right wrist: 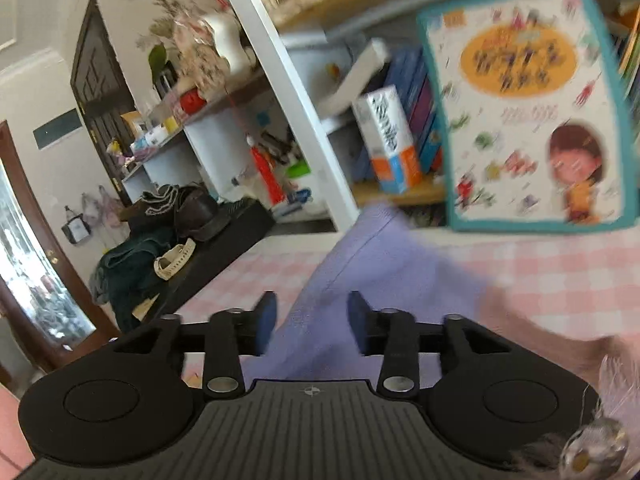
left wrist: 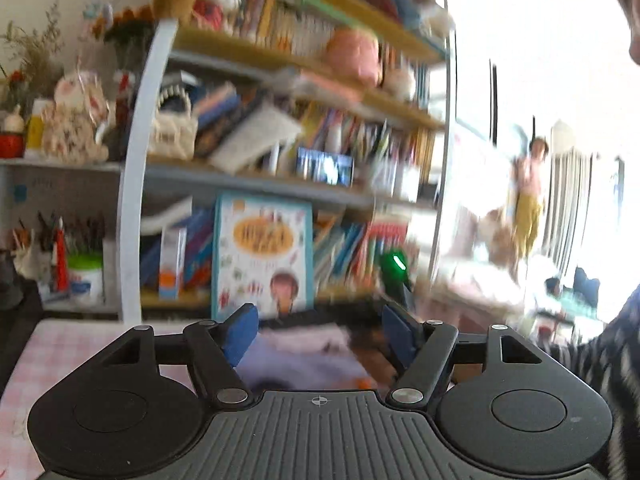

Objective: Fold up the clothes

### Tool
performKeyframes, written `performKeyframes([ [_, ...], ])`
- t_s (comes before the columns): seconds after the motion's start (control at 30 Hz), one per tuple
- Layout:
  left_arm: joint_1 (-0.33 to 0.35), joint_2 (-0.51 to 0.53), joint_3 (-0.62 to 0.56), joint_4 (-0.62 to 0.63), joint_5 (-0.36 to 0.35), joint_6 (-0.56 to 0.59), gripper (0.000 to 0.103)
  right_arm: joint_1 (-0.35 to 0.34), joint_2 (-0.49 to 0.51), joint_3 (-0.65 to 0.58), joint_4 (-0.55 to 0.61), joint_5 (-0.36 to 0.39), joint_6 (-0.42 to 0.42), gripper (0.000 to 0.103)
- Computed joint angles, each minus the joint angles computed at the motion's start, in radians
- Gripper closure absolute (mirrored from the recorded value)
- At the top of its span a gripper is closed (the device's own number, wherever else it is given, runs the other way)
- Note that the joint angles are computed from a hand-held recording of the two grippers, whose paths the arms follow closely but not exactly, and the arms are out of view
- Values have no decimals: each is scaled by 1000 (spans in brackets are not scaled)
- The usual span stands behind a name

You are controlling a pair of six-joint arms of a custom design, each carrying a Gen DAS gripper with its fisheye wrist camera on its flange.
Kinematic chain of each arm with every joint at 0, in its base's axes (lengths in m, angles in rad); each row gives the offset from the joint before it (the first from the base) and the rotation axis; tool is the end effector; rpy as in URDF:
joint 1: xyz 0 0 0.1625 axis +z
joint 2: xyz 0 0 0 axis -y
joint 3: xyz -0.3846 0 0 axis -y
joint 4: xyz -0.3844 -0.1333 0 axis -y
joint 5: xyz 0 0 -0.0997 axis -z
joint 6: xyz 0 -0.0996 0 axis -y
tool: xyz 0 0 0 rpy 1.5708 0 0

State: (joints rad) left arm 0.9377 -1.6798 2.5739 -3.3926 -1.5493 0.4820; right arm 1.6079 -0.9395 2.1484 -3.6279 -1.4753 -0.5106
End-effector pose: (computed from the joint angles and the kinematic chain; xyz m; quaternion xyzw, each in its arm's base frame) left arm -0.0910 -0.3529 0.2652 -0.4691 -0.7614 0.4468 0.0242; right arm 0.1614 -0.4977 0.1227 0.2651 -0.8711 0.4098 0.0541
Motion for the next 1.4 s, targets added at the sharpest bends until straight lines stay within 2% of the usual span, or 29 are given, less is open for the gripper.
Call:
performKeyframes([
  [0.17,-22,131,-31,-134,63,16,32,-31,-146,196,-146,-144,35,61],
  [0.33,-38,357,-107,-241,176,35,33,-88,-230,365,-308,-305,81,61],
  [0.37,-48,400,-124,-240,211,46,34,-103,-238,394,-336,-317,80,61],
  [0.47,-84,520,-178,-201,318,104,52,-153,-247,474,-390,-276,90,61],
  [0.57,-130,639,-197,-225,364,251,58,-146,-193,499,-471,-316,95,61],
  [0.67,-142,706,-223,-218,318,335,58,-136,-163,512,-486,-350,103,61],
  [0.83,-163,800,-304,-161,302,414,59,-85,-78,492,-554,-443,25,61],
  [0.9,-167,831,-338,-112,305,436,62,-69,-39,480,-596,-481,-1,71],
  [0.97,-171,865,-364,-86,322,460,63,-59,1,470,-649,-513,-28,74],
  [1.17,-191,980,-415,-122,407,548,64,-65,37,471,-708,-507,-57,73],
  [1.3,-203,991,-404,-115,430,611,82,-70,52,470,-733,-500,-54,73],
  [1.4,-221,1011,-398,-147,461,683,82,-65,61,468,-744,-504,-56,73],
])
